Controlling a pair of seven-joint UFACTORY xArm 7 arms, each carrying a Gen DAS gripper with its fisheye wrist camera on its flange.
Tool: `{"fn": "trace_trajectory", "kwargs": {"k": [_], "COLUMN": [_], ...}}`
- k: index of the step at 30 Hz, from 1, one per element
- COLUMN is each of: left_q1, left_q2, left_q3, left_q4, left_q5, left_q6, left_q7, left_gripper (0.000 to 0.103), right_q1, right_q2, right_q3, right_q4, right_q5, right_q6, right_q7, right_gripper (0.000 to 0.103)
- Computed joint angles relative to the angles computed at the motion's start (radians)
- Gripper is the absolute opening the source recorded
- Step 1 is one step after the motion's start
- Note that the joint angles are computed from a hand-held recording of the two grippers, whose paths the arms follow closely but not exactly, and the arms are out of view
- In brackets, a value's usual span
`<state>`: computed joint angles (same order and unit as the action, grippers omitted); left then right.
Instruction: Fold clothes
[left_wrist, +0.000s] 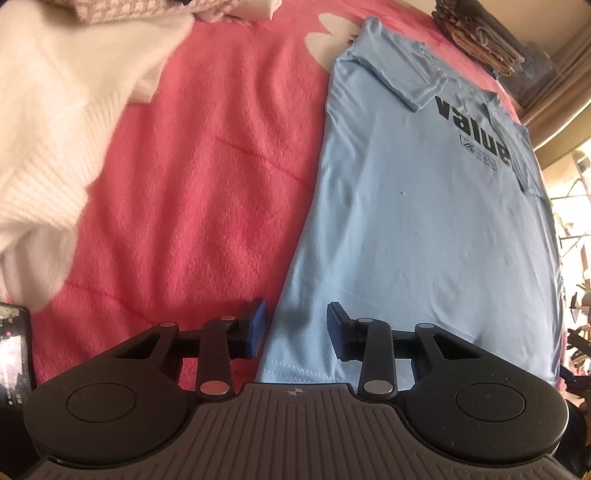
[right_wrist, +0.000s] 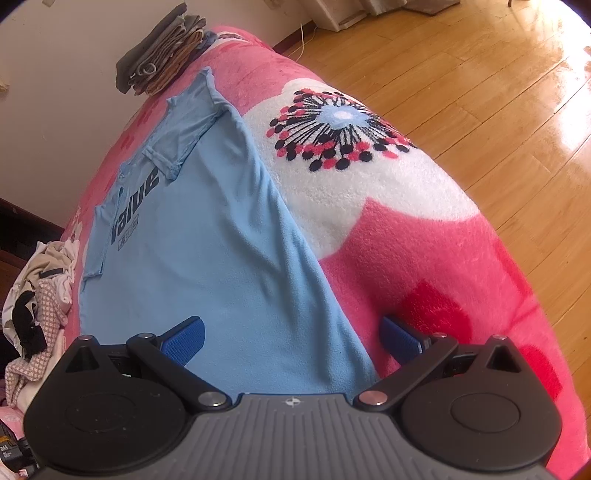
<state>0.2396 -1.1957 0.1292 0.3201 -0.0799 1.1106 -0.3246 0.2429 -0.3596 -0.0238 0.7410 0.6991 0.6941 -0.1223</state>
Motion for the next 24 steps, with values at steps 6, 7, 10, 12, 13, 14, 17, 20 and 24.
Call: {"fn": "trace_trajectory", "kwargs": {"k": [6,7,10,12,13,14,17,20,24], "left_q1": [-0.019,-0.022,-0.028,-0.032,-0.035,-0.038,-0.025,0.004,0.017], "left_q2": [0.023,0.024,0.019,0.023,0.03,0.039,0.029,-0.006,-0.006], "left_q3": [-0.006,-0.007,-0.001,0.009,0.014,0.019,0.009,0.017,0.037], "left_q4": [0.016,0.019,0.023,0.027,0.032,0.037,0.033,0.012,0.006], "left_q5": [-0.006,-0.007,-0.012,-0.02,-0.025,-0.031,-0.036,-0.045,-0.059], "left_q6": [0.04,0.049,0.07,0.088,0.102,0.116,0.118,0.095,0.09], "left_q7": [0.001,0.002,0.006,0.011,0.015,0.018,0.004,-0.029,-0.044], "left_gripper": [0.036,0.036,0.036,0.036,0.036,0.036,0.036,0.036,0.036], "right_q1": [0.003,0.004,0.005,0.005,0.005,0.004,0.002,0.004,-0.001], "right_q2": [-0.007,-0.006,-0.006,-0.006,-0.005,-0.005,-0.006,-0.019,-0.036], "right_q3": [-0.008,-0.009,-0.014,-0.019,-0.02,-0.02,-0.022,-0.032,-0.039], "right_q4": [-0.009,-0.009,-0.011,-0.013,-0.013,-0.013,-0.015,-0.032,-0.054], "right_q5": [0.027,0.03,0.046,0.059,0.064,0.067,0.079,0.123,0.16], "right_q6": [-0.003,-0.004,-0.004,-0.004,-0.003,-0.002,-0.002,-0.015,-0.032], "right_q7": [-0.008,-0.01,-0.018,-0.026,-0.029,-0.031,-0.042,-0.055,-0.041], "right_gripper": [0.103,0.103,0.103,0.103,0.103,0.103,0.103,0.103,0.096]}}
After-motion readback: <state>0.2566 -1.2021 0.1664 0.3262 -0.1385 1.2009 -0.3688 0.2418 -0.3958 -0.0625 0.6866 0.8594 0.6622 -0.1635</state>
